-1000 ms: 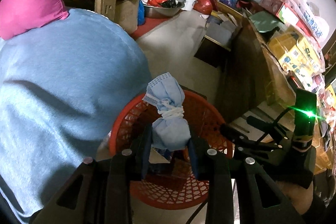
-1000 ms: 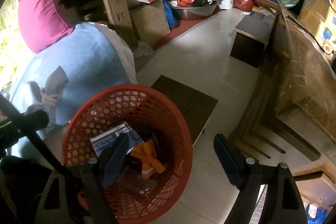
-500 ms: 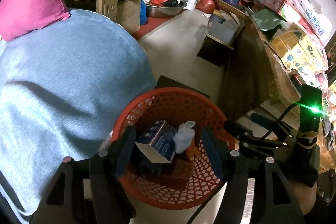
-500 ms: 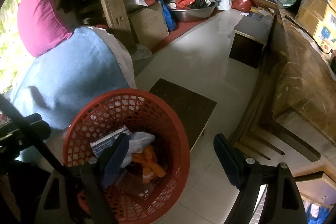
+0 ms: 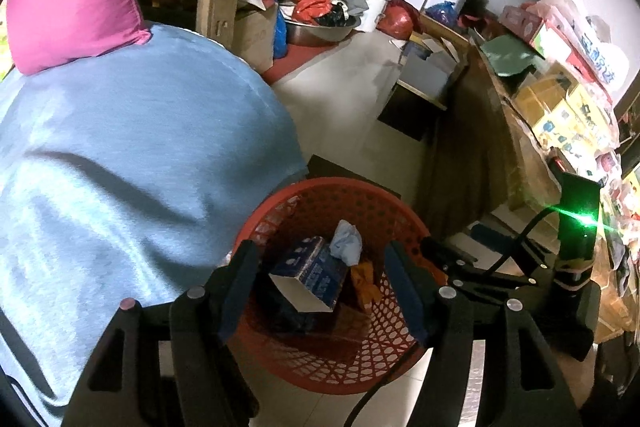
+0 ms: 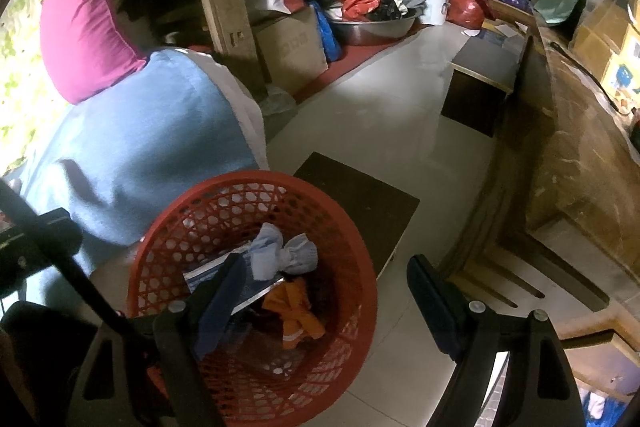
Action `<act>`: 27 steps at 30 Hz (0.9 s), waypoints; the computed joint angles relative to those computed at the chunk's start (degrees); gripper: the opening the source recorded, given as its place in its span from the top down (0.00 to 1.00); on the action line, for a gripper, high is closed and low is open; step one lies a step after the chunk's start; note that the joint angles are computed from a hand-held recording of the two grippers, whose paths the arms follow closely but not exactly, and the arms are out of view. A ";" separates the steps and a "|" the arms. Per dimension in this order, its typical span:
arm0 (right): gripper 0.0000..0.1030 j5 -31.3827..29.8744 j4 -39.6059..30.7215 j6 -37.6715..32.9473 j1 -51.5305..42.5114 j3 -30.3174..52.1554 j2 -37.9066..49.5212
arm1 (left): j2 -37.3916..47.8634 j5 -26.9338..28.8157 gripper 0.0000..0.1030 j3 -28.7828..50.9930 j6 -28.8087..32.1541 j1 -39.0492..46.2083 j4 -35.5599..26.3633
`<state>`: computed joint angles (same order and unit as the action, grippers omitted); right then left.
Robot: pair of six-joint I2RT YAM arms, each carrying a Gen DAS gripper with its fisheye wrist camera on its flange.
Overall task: Collect trash
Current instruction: 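Return both tools to the blanket toward the red bag and orange box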
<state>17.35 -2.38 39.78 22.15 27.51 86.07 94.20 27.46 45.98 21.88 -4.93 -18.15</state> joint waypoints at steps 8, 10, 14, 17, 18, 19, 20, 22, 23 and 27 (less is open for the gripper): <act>0.18 0.33 -0.81 -1.63 2.79 4.59 2.18 | -1.64 1.45 0.35 1.87 0.96 6.71 -2.31; 0.18 0.53 -1.14 -2.22 3.72 6.47 3.37 | -1.74 2.08 0.35 2.77 1.37 9.34 -2.88; 0.18 0.53 -1.62 -2.77 5.55 10.59 6.20 | -0.94 3.11 0.35 4.49 2.56 14.07 -3.76; 0.18 0.86 -1.87 -3.03 7.28 13.23 7.85 | 0.03 2.79 0.35 5.50 4.19 17.65 -4.08; 0.18 0.93 -2.17 -3.25 7.91 14.39 8.50 | 0.32 2.92 0.35 5.83 4.59 18.71 -4.33; 0.18 1.05 -2.43 -3.33 8.48 15.27 8.98 | 0.61 3.27 0.35 6.18 5.16 20.07 -4.65; 0.18 1.20 -2.66 -3.46 9.10 16.22 9.59 | 0.84 3.56 0.35 6.47 5.78 21.64 -4.83; 0.18 1.63 -3.34 -3.74 10.55 18.54 11.04 | 1.17 3.57 0.35 6.78 6.39 23.36 -4.70; 0.18 1.68 -3.59 -3.92 11.04 19.43 11.52 | 1.26 3.66 0.35 6.87 6.93 24.40 -4.80; 0.18 2.34 -5.35 -4.59 13.61 24.20 13.86 | 1.82 4.05 0.35 7.24 8.96 28.28 -5.15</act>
